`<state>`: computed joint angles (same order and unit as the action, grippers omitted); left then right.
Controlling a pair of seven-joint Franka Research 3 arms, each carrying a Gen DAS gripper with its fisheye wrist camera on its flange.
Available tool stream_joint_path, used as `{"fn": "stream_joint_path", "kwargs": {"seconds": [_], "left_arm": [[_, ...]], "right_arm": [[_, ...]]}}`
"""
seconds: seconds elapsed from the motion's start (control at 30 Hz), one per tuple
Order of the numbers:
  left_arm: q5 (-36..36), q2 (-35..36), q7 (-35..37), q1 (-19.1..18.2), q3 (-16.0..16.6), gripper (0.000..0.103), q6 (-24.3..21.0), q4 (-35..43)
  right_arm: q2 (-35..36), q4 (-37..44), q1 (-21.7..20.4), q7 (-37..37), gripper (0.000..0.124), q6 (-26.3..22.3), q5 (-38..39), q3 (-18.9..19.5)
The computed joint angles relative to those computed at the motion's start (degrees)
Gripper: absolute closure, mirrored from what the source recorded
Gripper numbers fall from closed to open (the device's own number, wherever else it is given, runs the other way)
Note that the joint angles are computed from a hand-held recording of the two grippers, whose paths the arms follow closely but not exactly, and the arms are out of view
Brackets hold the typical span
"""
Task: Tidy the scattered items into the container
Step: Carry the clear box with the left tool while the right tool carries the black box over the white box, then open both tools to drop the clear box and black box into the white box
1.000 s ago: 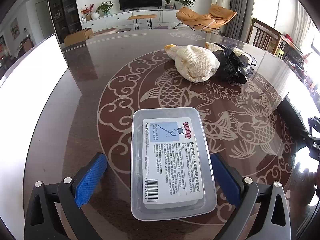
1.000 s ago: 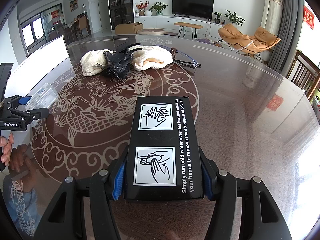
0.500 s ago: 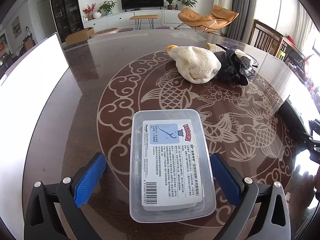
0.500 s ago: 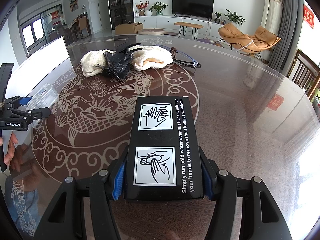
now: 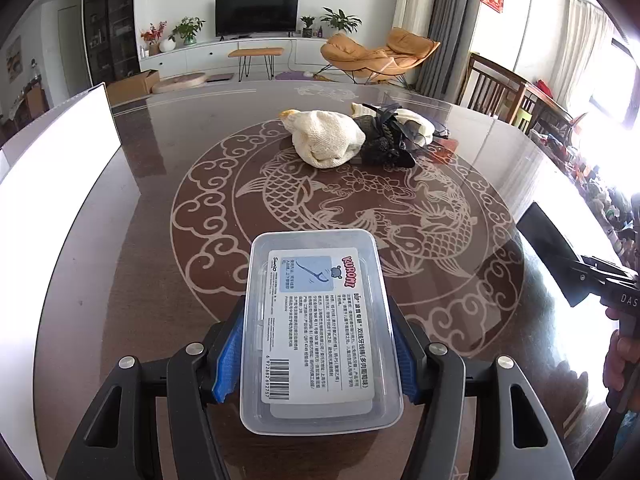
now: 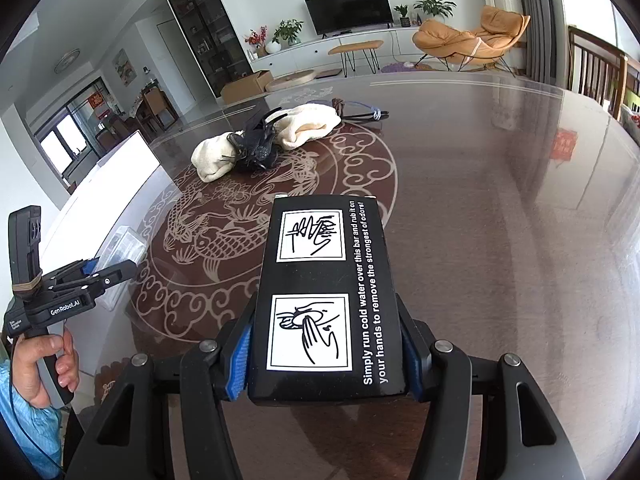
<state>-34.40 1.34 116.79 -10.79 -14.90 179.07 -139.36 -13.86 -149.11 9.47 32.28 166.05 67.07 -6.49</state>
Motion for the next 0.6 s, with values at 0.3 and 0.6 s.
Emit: {"fn": "stream_joint_path", "kwargs": {"seconds": [0.3, 0.6], "left_arm": [[-18.47, -15.24, 16.88, -3.23, 10.83, 0.042, -10.72, -3.13], [9.08, -22.27, 2.65, 15.81, 19.53, 0.042, -15.67, -3.59]], "right_arm": [[1.61, 8.66, 6.27, 5.20, 0.065, -6.26, -0.53, 5.54], [15.19, 33.16, 15.88, 11.17, 0.065, -9.31, -5.93, 15.11]]}}
